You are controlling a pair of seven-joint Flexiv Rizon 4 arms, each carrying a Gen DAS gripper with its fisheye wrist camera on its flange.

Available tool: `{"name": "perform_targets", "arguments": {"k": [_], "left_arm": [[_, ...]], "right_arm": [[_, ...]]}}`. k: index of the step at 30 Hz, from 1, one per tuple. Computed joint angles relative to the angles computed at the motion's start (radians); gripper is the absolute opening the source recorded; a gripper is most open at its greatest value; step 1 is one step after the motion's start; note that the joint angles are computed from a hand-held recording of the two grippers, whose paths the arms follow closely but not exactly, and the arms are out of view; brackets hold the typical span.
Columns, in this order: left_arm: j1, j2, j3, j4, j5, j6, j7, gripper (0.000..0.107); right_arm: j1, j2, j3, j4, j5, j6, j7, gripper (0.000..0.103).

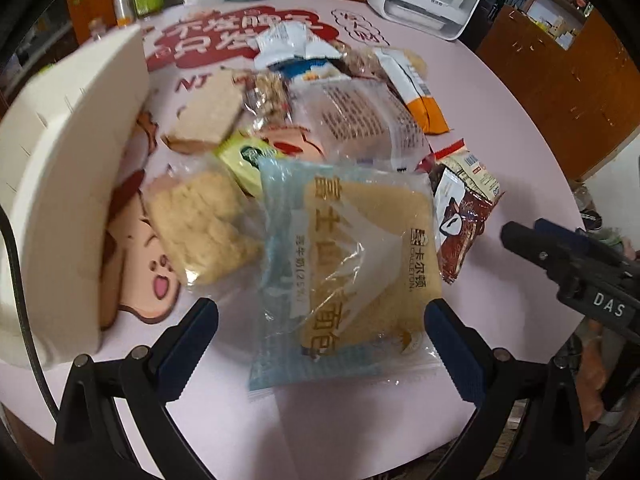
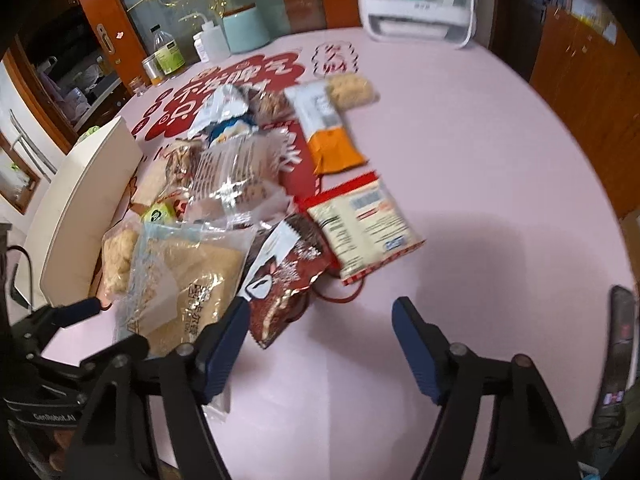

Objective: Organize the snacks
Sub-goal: 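Grasp the blue-labelled bread bag with the left tool while the right tool grasps the brown chocolate bag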

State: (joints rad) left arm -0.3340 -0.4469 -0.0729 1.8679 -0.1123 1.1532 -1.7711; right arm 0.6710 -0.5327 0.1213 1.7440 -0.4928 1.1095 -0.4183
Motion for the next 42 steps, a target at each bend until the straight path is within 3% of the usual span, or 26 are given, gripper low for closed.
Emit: {"name": "perform_targets", "arguments": {"k": [8, 17, 22, 27, 30, 32, 36, 42], "left_arm": [[0.047, -0.026, -0.044, 0.01, -0.09, -0.039, 0.05, 0.103], [0.036, -0.07, -0.029, -0.05, -0.085, -0.078, 0.067, 0.103], [0.018, -0.106, -0.024, -0.116, -0.066, -0.118, 0.07, 0.103], [0.015, -0.128, -0.037, -0.154, -0.063, -0.135, 0.109, 0.099], [0.001, -0.132, -0.024, -0.16, -0.047, -0.107, 0.102, 0.086], [0.006, -0.116, -0.029, -0.137, -0.039, -0.072, 0.128, 0.062], [0.0, -0.1, -0.028, -0.111, -0.038, -0.03, 0.137, 0.05], [0.054, -0.045, -0.082, 0.0, -0.128, 0.077, 0.18, 0.029]], "right_arm": [[-0.028, -0.072, 0.039, -0.061, 0.092, 0.009, -0.081, 0.069], [-0.02, -0.112, 0.032, -0.102, 0.132, 0.03, -0.138, 0.065], [-0.034, -0.127, 0.063, -0.118, 0.165, 0.061, -0.202, 0.041], [-0.006, -0.112, 0.031, -0.099, 0.146, 0.062, -0.194, 0.036], [0.009, -0.105, 0.013, -0.093, 0.125, 0.054, -0.185, 0.033], [0.016, -0.101, 0.006, -0.091, 0.112, 0.045, -0.178, 0.032], [0.019, -0.094, 0.002, -0.085, 0.099, 0.04, -0.163, 0.031], [0.024, -0.074, -0.001, -0.057, 0.078, 0.055, -0.137, 0.025]]}}
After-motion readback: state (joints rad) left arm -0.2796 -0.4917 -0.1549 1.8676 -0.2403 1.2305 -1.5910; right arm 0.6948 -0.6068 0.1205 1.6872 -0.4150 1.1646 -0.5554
